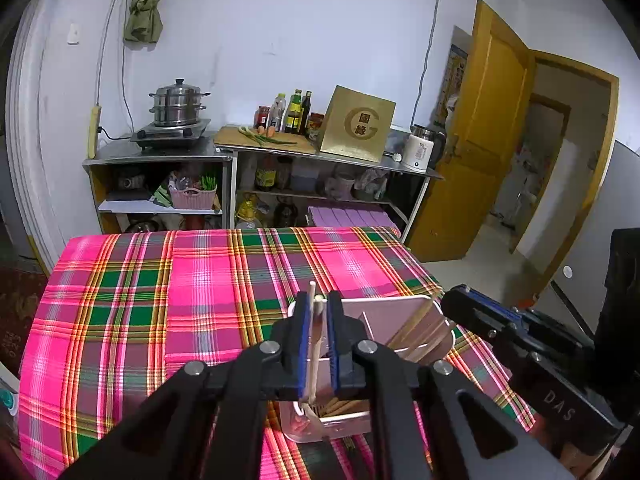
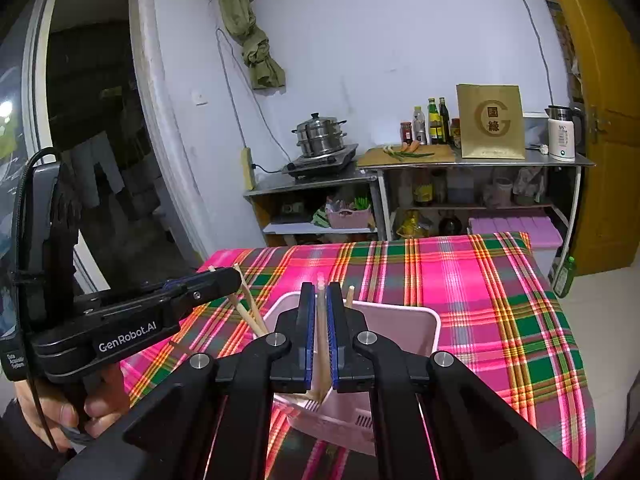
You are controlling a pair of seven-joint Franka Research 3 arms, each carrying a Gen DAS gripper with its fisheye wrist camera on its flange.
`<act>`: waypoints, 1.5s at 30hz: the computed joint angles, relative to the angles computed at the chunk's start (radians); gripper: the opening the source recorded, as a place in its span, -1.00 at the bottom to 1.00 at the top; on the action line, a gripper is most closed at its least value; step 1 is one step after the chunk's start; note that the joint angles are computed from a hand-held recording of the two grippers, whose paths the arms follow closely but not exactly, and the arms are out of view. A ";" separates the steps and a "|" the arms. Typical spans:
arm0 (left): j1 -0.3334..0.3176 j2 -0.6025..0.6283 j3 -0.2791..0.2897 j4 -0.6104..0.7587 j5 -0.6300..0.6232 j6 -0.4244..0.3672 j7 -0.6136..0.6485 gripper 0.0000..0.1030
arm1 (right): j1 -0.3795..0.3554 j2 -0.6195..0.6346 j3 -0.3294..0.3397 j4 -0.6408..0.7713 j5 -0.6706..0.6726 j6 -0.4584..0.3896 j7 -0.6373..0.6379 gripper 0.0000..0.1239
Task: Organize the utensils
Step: 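Lower the chopsticks into the basket and open both tools, then lower the left tool onto a black chopstick while the right tool grasps a wooden one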
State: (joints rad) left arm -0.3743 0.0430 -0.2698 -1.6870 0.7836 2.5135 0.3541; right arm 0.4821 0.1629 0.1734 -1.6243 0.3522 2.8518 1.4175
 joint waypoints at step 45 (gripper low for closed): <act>-0.072 -0.144 -0.132 -0.368 0.011 0.011 -0.244 -0.43 | 0.025 -0.401 -0.022 -0.644 0.084 0.009 -0.032 -0.82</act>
State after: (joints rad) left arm -0.4463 -0.1013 -0.4021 -2.0551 0.7949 2.5240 0.1106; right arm 0.5066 -0.2385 0.1516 -2.2681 0.4359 2.8607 1.3858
